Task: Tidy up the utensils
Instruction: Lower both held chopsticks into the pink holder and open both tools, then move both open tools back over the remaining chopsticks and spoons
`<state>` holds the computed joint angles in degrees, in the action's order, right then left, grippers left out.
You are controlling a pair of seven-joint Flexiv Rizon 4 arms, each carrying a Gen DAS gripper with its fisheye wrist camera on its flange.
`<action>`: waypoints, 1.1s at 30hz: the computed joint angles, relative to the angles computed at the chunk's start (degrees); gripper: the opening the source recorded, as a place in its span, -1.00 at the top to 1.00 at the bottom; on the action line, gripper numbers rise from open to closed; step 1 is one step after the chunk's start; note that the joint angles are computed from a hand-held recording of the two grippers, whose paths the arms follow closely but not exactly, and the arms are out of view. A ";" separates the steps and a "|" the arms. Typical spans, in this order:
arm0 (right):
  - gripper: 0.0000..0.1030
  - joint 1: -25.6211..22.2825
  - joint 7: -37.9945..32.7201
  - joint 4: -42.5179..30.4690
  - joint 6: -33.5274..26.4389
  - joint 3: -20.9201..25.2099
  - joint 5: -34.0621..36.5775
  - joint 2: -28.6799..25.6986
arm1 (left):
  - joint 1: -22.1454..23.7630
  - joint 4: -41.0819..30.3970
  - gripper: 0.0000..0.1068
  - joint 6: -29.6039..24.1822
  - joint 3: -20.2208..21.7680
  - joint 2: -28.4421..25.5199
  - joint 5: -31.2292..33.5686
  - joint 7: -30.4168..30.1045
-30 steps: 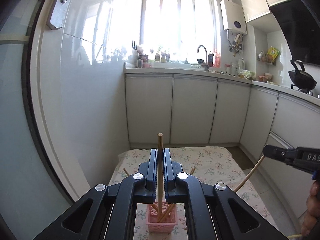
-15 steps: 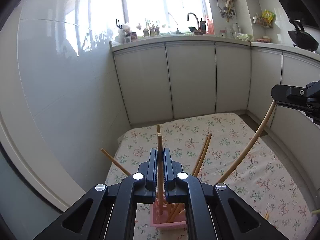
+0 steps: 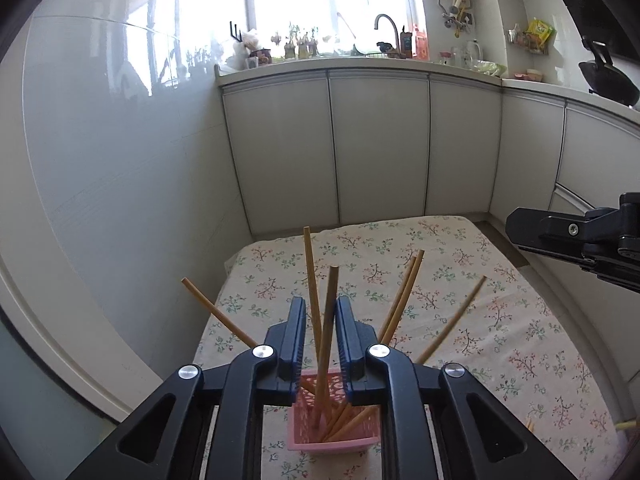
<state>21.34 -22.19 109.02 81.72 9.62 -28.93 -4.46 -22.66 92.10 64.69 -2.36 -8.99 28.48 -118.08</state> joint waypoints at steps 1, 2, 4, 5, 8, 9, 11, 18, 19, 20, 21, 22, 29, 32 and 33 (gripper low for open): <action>0.50 -0.12 -0.16 0.16 0.07 0.11 0.45 0.30 | 0.02 0.22 0.41 0.13 -0.03 0.19 -0.31 -0.11; 0.34 -0.28 -0.17 0.51 0.32 0.21 0.91 0.70 | 0.06 0.52 0.27 0.47 -0.06 0.41 -0.54 -0.26; 0.22 -0.66 -0.70 1.14 0.30 0.57 2.10 1.60 | 0.20 1.10 0.15 0.89 -0.21 0.96 -1.10 -0.10; 0.17 -0.86 -0.86 1.44 -0.10 0.71 2.45 2.19 | 0.24 1.36 0.08 0.81 -0.33 1.24 -1.40 0.03; 0.00 -1.69 -1.61 2.48 -1.46 1.23 3.77 4.07 | 0.55 2.33 -0.13 0.54 -0.84 2.12 -2.91 0.64; -0.03 -1.95 -2.24 2.83 -2.00 1.47 4.56 4.73 | 0.61 2.67 -0.17 0.41 -1.06 2.42 -3.39 0.88; -0.14 -2.32 -4.12 3.50 -3.34 1.98 6.99 6.13 | 0.79 3.32 -0.25 -0.13 -1.53 3.06 -4.49 1.79; -0.37 -2.80 -9.97 5.92 -8.79 2.87 15.26 11.04 | 1.13 5.91 -0.41 -1.53 -3.11 5.50 -7.79 3.68; -0.38 -2.78 -10.95 6.28 -9.45 2.88 16.62 11.73 | 1.17 6.26 -0.45 -1.58 -3.32 5.84 -8.10 3.86; -0.39 -2.85 -11.56 6.66 -10.15 2.96 17.48 12.40 | 1.21 6.56 -0.47 -1.60 -3.53 6.16 -8.35 4.07; -0.40 -3.03 -11.88 7.04 -10.91 3.07 17.96 13.07 | 1.20 6.77 -0.48 -1.79 -3.78 6.46 -8.45 4.15; -0.40 -3.30 -12.04 7.51 -11.62 3.19 18.18 13.75 | 1.20 7.15 -0.49 -1.77 -3.99 6.82 -8.70 4.37; -0.46 -3.76 -14.08 9.28 -21.25 3.48 20.66 18.07 | 0.57 8.46 -0.58 -2.56 -5.94 7.47 -13.36 8.72; -0.47 -3.64 -15.57 9.60 -26.50 3.29 22.44 19.36 | -0.14 8.75 -0.59 -4.14 -6.62 7.03 -16.39 11.44; -0.47 -3.61 -16.06 9.68 -27.99 3.22 23.07 19.61 | -0.40 8.64 -0.59 -4.88 -6.88 6.67 -17.53 12.50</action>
